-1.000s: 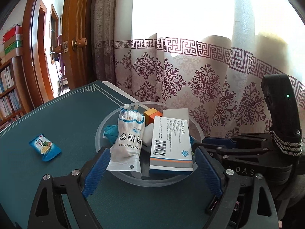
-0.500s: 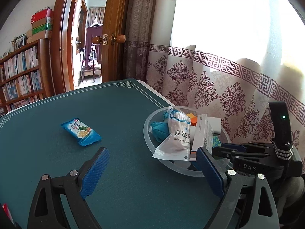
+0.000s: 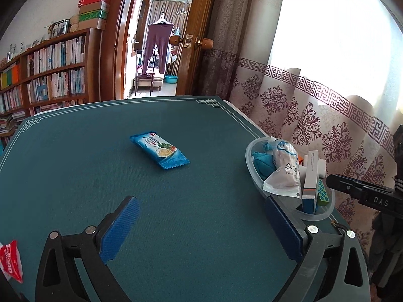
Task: Organize objects
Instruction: 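Move both tools back toward the red packet and blue cracker packet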
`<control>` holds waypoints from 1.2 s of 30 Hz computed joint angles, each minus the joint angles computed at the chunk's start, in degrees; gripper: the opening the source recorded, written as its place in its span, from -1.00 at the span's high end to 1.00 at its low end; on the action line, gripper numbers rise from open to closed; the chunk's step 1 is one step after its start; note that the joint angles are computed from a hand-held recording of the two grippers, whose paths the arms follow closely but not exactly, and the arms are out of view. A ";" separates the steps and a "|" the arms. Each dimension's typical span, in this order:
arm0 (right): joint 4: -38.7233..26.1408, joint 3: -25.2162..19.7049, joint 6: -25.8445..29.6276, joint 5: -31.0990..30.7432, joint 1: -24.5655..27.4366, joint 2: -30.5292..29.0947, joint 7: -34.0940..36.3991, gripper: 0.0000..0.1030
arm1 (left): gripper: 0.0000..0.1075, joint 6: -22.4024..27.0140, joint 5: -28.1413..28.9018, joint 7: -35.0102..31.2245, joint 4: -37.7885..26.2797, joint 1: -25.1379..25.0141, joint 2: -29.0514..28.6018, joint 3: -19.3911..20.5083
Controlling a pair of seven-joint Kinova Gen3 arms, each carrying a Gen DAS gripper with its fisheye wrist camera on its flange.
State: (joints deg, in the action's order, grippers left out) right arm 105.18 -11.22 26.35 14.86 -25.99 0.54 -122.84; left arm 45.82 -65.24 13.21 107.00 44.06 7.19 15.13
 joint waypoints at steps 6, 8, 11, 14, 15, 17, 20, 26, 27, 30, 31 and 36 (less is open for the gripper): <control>-2.98 -1.39 -0.03 -1.14 -2.92 2.40 2.51 0.12 | -0.90 3.19 0.99 3.93 3.53 -0.59 -2.61 0.77; -3.92 -1.67 0.02 -2.01 -4.10 3.33 3.53 0.12 | -0.90 5.29 1.43 5.04 4.39 -0.77 -3.32 1.57; -5.76 -1.92 0.57 -2.63 -6.23 4.97 4.78 0.12 | -0.90 8.44 2.19 6.51 6.13 -1.17 -4.84 2.82; -7.59 -1.97 0.91 -2.75 -8.45 6.75 5.87 0.12 | -0.90 11.58 3.14 7.86 7.85 -1.69 -6.73 4.32; -8.26 -1.96 1.10 -2.95 -9.13 7.39 6.22 0.11 | -0.90 12.66 3.46 8.32 8.45 -1.92 -7.37 4.87; -9.34 -1.97 1.29 -3.82 -10.15 8.63 7.24 0.09 | -0.90 15.29 4.29 9.24 9.47 -2.24 -8.48 6.14; -11.04 -2.07 1.87 -5.47 -11.44 10.56 8.89 0.09 | -0.90 19.14 6.15 11.04 10.97 -2.82 -10.08 7.82; -13.53 -1.79 3.17 -7.88 -13.95 13.74 10.96 0.09 | -0.90 26.72 10.37 14.34 13.37 -4.35 -12.55 10.61; -13.85 -1.71 3.37 -8.14 -14.28 14.18 11.21 0.09 | -0.90 27.42 11.17 14.44 13.69 -4.70 -12.70 10.69; -14.68 -1.24 3.85 -8.45 -15.34 15.40 11.48 0.09 | -0.90 27.46 14.28 14.28 14.65 -6.30 -13.28 9.94; -14.95 -1.05 4.01 -8.48 -15.64 15.77 11.46 0.09 | -0.90 27.12 15.84 13.67 14.64 -7.10 -13.21 9.31; -16.60 0.07 5.37 -8.35 -16.76 17.63 10.67 0.09 | -0.89 21.73 19.69 12.13 17.33 -10.80 -14.68 7.57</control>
